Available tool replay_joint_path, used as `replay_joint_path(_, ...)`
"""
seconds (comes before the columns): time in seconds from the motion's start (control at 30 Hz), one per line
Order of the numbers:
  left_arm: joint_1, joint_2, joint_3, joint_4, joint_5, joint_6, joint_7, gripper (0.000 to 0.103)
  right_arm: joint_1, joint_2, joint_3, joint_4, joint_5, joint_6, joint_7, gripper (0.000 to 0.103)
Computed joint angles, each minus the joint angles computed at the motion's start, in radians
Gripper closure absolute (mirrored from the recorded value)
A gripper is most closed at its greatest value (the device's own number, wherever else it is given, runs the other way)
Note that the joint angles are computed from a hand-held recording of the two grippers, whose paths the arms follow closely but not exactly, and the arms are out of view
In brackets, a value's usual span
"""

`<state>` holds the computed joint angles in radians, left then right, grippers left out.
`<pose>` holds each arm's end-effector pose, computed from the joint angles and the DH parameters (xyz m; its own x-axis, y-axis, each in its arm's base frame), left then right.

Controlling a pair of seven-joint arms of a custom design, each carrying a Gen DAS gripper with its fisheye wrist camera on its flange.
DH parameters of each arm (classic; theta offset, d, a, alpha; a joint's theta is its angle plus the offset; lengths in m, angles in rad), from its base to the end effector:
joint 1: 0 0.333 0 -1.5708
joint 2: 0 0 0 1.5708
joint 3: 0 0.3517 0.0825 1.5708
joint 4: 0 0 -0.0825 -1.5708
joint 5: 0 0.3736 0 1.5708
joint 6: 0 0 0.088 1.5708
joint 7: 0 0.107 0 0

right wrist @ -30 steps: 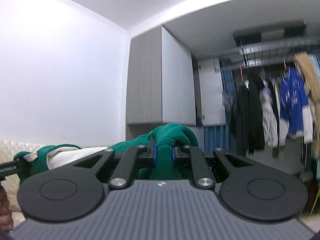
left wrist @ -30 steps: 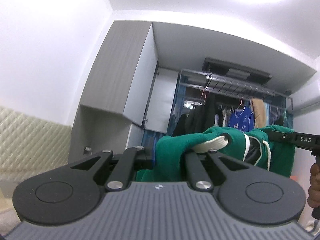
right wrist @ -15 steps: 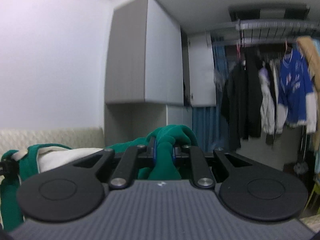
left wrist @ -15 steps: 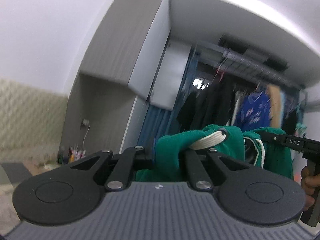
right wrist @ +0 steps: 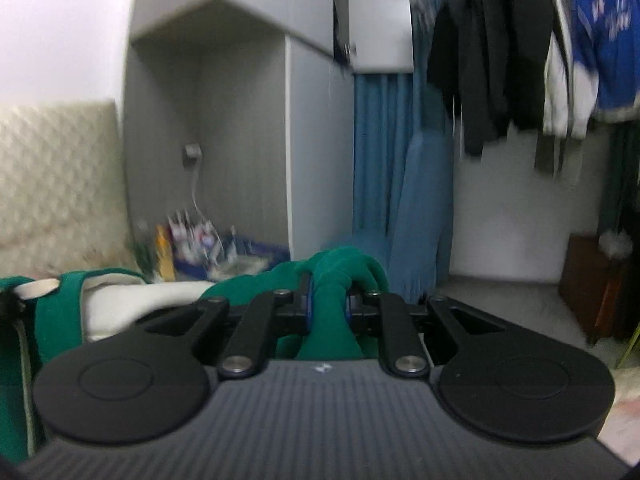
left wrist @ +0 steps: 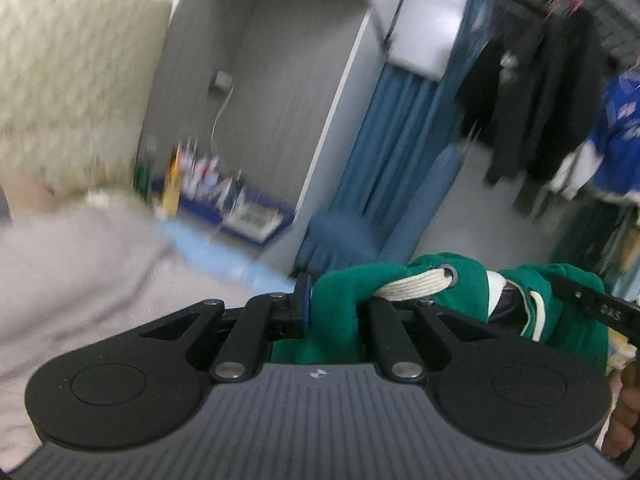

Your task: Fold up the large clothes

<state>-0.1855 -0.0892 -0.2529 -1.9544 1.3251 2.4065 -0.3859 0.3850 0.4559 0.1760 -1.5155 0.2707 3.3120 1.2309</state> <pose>0.5119 -0.2394 0.6180 0.4327 -0.8451 0.3140 -0.2037 -0.4310 -0.8791 0.6469 0.3336 0.6020 0.4933 -0.8698 0.0042 -0.1987 -0.1174 -0.9730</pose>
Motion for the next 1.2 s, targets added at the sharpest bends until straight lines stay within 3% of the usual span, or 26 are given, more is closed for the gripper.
replay_joint_path(0.07,0.032,0.084,0.040,0.002,0.023,0.089,-0.039,0.094,0.034,0.099,-0.038,0.062,-0.003,0.013,0.003,0.086)
replay_joint_path(0.2,0.044,0.228,0.100,0.022,0.110,0.172,-0.084,0.093,0.065,0.213,-0.069,0.104,-0.016,0.066,-0.019,0.086)
replay_joint_path(0.3,0.033,0.299,0.132,0.026,0.163,0.203,-0.122,0.092,0.062,0.258,-0.064,0.133,-0.007,0.052,-0.013,0.085)
replay_joint_path(0.37,0.013,0.330,0.144,0.021,0.210,0.196,-0.175,0.086,0.077,0.277,-0.087,0.161,0.003,0.036,-0.009,0.084)
replay_joint_path(0.5,0.019,0.350,0.164,0.027,0.230,0.235,-0.214,0.082,0.064,0.308,-0.067,0.191,-0.002,0.033,-0.011,0.082)
replay_joint_path(0.77,0.009,0.326,0.162,0.026,0.144,0.227,-0.107,0.080,0.075,0.334,-0.088,0.242,0.009,-0.040,0.015,0.079)
replay_joint_path(0.87,0.003,0.311,0.156,0.022,0.087,0.209,-0.038,0.068,0.061,0.317,-0.071,0.231,0.013,-0.069,0.025,0.078)
replay_joint_path(0.97,-0.008,0.281,0.147,0.004,0.042,0.184,0.008,0.049,0.064,0.274,-0.081,0.184,0.033,-0.086,0.056,0.066)
replay_joint_path(1.03,-0.017,0.253,0.138,-0.016,0.029,0.160,0.010,0.037,0.082,0.237,-0.105,0.128,0.047,-0.055,0.082,0.043)
replay_joint_path(1.07,-0.021,0.239,0.134,-0.025,0.034,0.152,0.005,0.036,0.076,0.220,-0.095,0.099,0.049,-0.034,0.086,0.038)
replay_joint_path(1.13,-0.033,0.212,0.118,-0.040,0.040,0.111,0.016,0.035,0.010,0.179,-0.003,0.032,0.036,0.005,0.071,0.037)
replay_joint_path(1.2,-0.046,0.183,0.099,-0.054,0.048,0.069,0.029,0.034,-0.013,0.133,0.028,-0.034,0.029,0.027,0.068,0.037)
